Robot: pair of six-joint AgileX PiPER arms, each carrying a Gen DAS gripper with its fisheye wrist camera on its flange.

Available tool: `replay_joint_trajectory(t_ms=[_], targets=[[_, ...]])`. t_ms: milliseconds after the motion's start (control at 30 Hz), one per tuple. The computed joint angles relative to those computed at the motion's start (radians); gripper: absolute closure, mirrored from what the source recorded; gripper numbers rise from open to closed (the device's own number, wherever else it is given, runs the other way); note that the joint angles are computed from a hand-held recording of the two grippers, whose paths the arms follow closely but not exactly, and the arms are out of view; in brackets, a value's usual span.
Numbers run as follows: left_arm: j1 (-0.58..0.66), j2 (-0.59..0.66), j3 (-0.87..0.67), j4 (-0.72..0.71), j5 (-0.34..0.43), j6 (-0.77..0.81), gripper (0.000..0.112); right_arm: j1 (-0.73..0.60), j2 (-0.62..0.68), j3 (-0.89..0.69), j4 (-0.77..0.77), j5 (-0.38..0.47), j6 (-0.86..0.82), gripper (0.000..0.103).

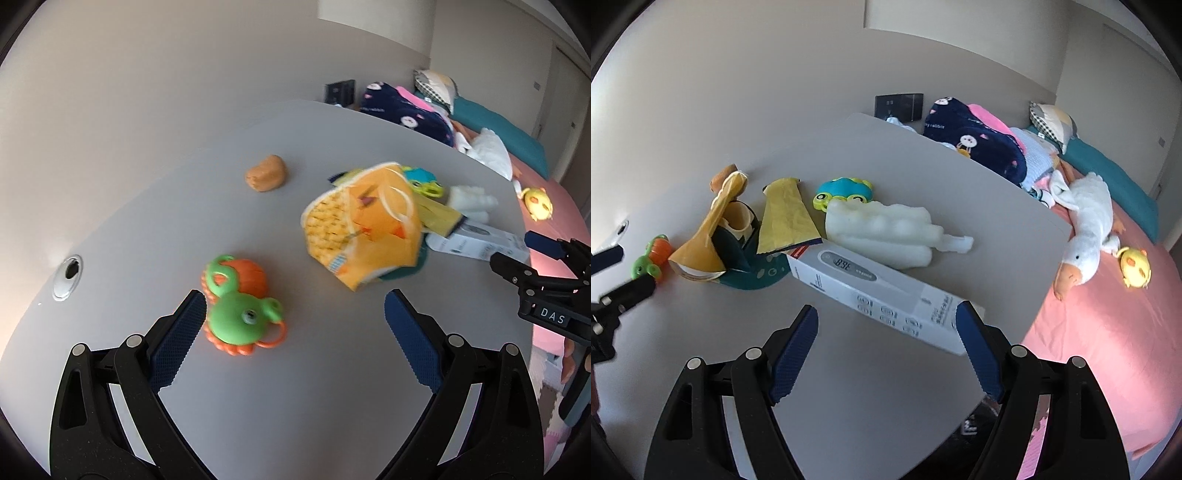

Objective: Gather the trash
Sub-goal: 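Grasp the green turtle toy with the left gripper while the right grasps the thermometer box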

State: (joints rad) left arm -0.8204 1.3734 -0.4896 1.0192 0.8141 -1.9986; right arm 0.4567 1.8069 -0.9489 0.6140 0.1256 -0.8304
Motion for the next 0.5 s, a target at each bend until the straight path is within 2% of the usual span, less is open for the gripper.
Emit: replay_joint_trajectory(t_ms=[100,267,500], targets=[[0.037,-0.027,0.026,0.004,-0.011,0.0,0.018,0.01,0.036,-0.053,-0.167,0.019,0.133,0.026],[0.099,-0.054,0.066,0.029,-0.038,-0.017,0.02,0.016,0.104,-0.152,-0.294,0.084,0.196,0.026],[0.207,-0.042,0.09,0.046,-0.116,-0.007,0.029,0.018,0.141,-0.182,-0.238,0.127,0.111,0.026]])
